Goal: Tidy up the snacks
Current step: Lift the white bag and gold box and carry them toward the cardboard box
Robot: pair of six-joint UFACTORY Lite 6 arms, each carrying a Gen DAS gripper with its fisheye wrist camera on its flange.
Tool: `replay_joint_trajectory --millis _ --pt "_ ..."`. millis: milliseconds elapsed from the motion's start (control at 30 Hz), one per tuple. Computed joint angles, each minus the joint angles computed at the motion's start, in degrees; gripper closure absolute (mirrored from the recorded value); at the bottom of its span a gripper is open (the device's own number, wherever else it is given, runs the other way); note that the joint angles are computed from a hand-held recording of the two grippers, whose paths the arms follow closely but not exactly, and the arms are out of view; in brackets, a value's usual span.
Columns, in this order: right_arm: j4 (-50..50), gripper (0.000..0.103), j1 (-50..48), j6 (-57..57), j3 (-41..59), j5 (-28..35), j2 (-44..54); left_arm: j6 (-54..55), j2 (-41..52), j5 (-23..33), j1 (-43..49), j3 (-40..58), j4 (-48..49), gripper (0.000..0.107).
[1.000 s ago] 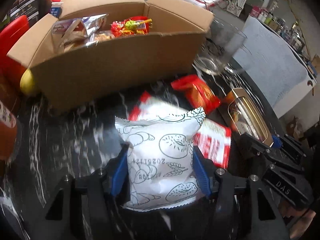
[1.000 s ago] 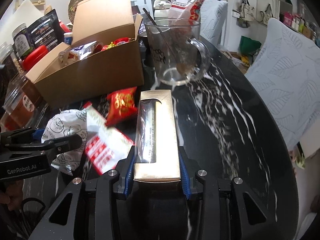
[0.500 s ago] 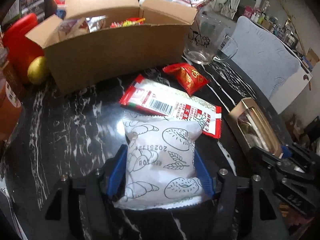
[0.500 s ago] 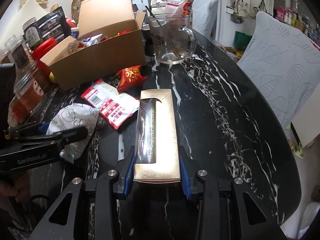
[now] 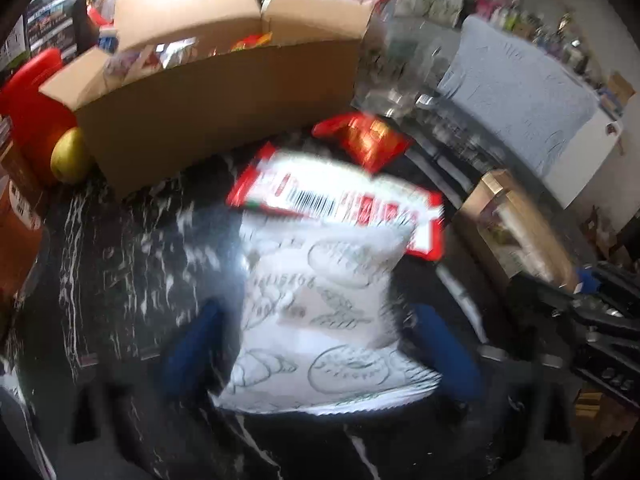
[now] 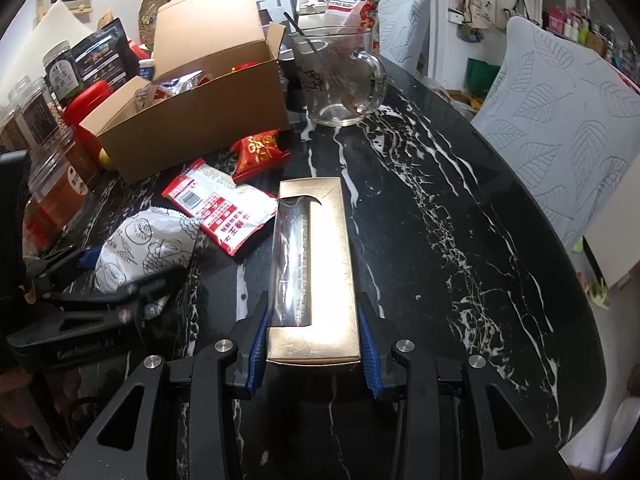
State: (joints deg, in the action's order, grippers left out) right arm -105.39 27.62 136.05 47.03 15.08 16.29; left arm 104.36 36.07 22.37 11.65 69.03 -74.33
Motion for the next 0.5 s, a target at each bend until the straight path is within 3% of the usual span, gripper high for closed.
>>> replay_joint_trajectory --millis 33,233,500 --pt "-0.27 0.065 -0.04 0.36 -0.05 -0.10 -0.05 -0.22 -0.30 -2.51 -0.98 -0.46 -0.13 0.004" --pt "-2.59 0.065 -0.43 2.87 -0.49 -0.64 -0.43 -14.32 -1.72 -4.25 -1.86 0.42 10.17 0.004" --pt "-3.51 0.065 -0.47 3.83 -0.65 -0.70 -0.45 -9.69 -3.89 -0.45 0.42 -1.09 11.09 0.004"
